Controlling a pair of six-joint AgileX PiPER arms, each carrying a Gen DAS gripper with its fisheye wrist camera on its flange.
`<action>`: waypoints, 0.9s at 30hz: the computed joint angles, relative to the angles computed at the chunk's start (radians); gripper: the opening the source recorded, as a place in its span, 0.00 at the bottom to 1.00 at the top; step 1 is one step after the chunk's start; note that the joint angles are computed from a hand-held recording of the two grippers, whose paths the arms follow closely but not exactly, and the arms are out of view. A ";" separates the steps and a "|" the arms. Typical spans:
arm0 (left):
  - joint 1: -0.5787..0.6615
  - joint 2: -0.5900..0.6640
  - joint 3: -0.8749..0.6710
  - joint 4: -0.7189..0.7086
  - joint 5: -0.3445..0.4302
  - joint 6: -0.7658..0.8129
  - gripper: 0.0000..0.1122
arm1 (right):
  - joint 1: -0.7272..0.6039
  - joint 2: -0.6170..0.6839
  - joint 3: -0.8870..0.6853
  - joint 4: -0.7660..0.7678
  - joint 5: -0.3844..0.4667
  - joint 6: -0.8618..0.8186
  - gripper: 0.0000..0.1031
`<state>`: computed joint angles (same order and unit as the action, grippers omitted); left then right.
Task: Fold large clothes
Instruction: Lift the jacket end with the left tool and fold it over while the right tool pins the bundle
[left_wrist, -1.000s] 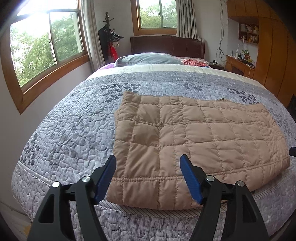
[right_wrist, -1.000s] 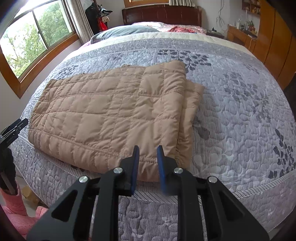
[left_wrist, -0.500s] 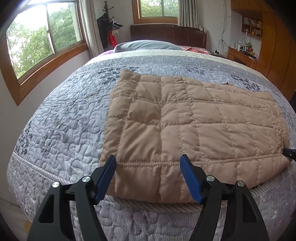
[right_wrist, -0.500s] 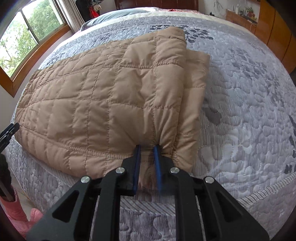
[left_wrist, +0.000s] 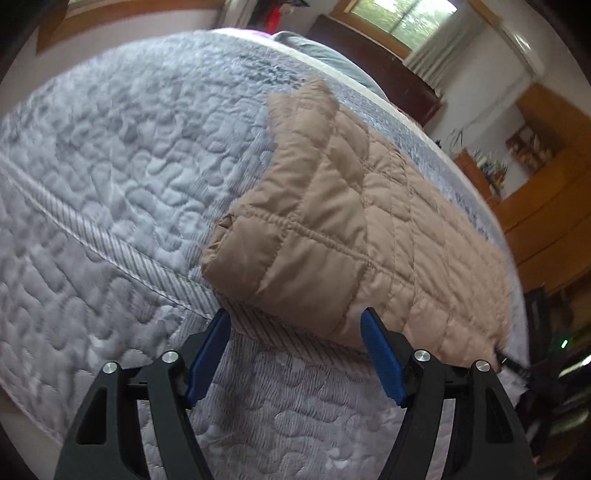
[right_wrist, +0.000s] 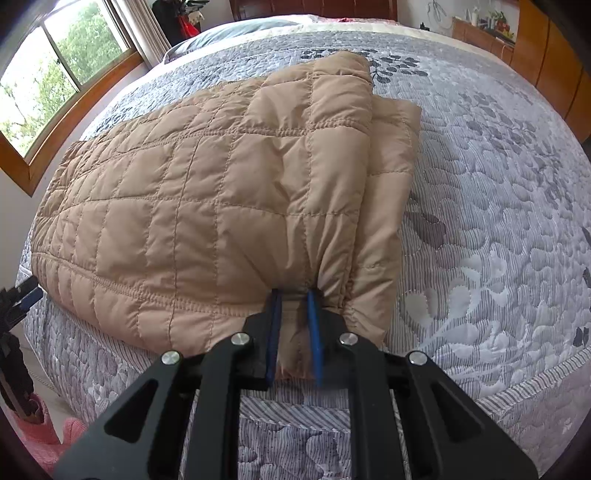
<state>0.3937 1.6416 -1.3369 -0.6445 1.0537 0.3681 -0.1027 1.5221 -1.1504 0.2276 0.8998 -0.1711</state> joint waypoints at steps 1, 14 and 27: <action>0.020 0.020 -0.002 -0.050 0.013 0.010 0.65 | 0.002 -0.002 0.002 -0.002 0.000 0.003 0.12; 0.090 0.129 0.001 -0.301 -0.023 0.024 0.40 | -0.010 0.000 -0.006 0.020 0.020 -0.016 0.12; 0.061 0.139 0.011 -0.305 -0.064 0.068 0.11 | -0.039 0.027 -0.031 0.070 0.051 -0.049 0.12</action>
